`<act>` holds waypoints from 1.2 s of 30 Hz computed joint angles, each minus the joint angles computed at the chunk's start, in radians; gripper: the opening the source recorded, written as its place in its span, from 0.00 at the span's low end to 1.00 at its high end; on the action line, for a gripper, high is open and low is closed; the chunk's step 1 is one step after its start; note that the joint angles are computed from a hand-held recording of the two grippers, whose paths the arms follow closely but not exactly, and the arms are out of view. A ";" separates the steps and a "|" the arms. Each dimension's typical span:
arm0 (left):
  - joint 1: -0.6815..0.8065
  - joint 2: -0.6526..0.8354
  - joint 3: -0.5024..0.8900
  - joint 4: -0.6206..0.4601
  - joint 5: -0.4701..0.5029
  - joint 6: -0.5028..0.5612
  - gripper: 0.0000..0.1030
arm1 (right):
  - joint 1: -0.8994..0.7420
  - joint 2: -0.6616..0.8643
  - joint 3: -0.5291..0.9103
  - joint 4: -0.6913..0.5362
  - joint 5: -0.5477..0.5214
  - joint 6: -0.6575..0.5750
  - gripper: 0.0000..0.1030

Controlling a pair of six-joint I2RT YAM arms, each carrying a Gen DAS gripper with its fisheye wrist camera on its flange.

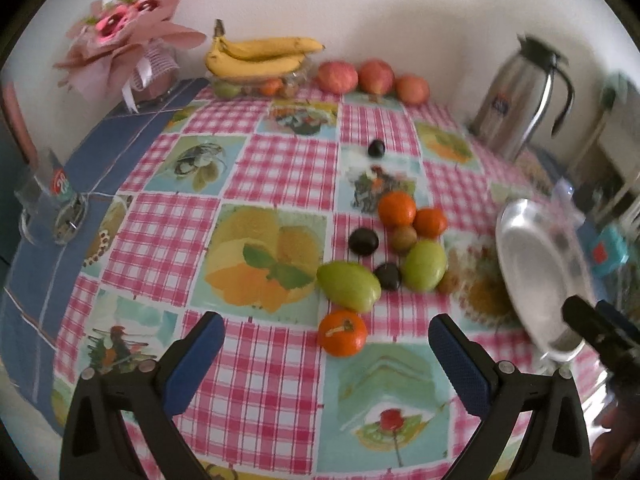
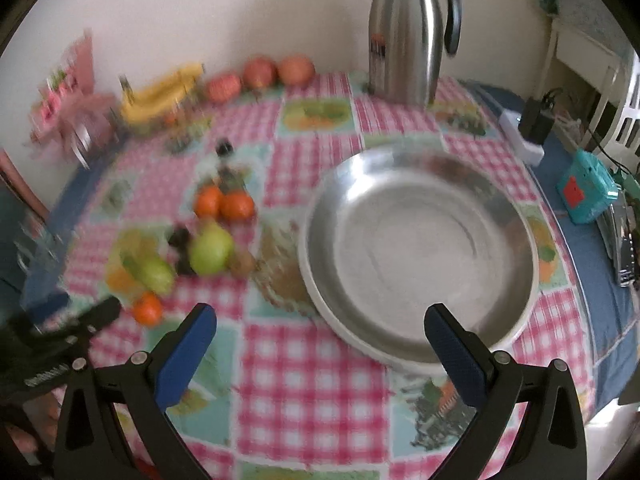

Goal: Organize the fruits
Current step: 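Grasp the tangerine with the left tool while the right tool grasps the kiwi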

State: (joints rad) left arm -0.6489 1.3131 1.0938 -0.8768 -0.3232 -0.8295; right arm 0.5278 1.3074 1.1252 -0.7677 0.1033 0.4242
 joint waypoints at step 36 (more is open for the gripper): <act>0.098 0.189 -0.042 0.115 0.271 0.139 0.39 | -0.018 0.450 0.208 0.019 -0.253 0.022 0.38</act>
